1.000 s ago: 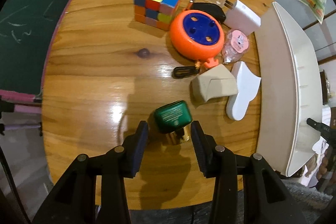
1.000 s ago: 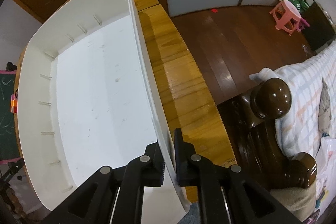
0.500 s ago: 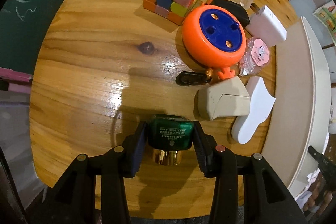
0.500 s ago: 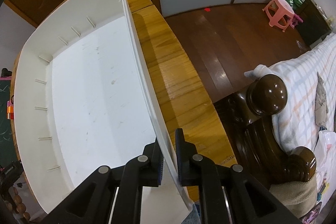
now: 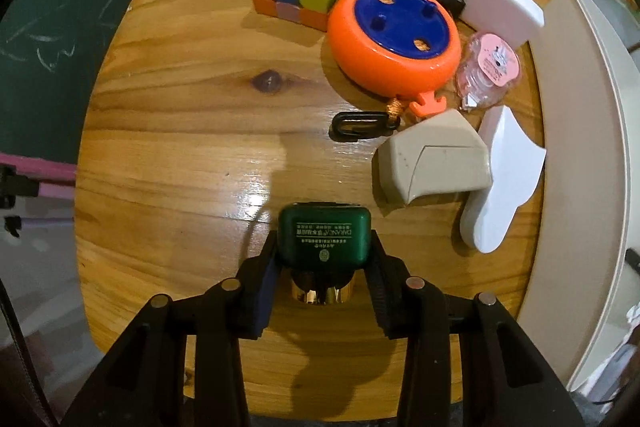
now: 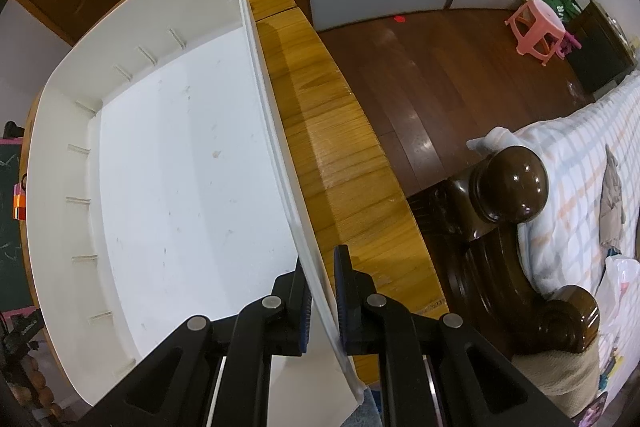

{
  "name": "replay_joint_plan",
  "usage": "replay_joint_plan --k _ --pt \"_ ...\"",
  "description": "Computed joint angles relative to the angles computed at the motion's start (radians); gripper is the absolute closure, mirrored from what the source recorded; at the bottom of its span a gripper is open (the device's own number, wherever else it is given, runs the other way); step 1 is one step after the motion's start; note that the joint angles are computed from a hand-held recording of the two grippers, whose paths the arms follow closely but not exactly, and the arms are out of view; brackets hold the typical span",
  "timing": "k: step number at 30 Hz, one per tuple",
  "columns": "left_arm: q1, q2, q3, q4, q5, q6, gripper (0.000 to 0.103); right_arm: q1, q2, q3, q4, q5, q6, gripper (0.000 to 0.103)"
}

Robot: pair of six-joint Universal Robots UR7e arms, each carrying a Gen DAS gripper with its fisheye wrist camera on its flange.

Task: Organize rigid objects
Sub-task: 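Close the left tool on the green-capped gold bottle, then carry the green bottle with the left tool into the white tray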

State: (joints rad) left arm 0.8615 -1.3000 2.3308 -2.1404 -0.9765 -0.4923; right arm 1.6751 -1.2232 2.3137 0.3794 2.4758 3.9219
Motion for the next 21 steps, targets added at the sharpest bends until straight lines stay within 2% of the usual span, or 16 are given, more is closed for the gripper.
replay_joint_plan --k 5,10,14,16,21 --pt "-0.039 -0.026 0.015 0.025 -0.001 -0.023 0.060 0.002 0.004 -0.004 0.003 0.000 -0.002 0.093" --pt "-0.109 -0.073 0.021 0.068 0.019 -0.041 0.060 0.000 -0.003 -0.001 -0.001 -0.003 -0.016 0.093" --pt "-0.173 -0.097 0.009 0.103 0.008 -0.056 0.060 -0.007 -0.018 0.005 -0.014 -0.012 -0.033 0.093" --pt "-0.209 -0.143 0.005 0.149 -0.002 -0.063 0.060 -0.012 -0.027 0.010 -0.023 -0.017 -0.044 0.093" --pt "-0.281 -0.151 -0.019 0.144 -0.023 -0.030 0.060 -0.026 -0.050 0.024 -0.052 -0.029 -0.080 0.094"
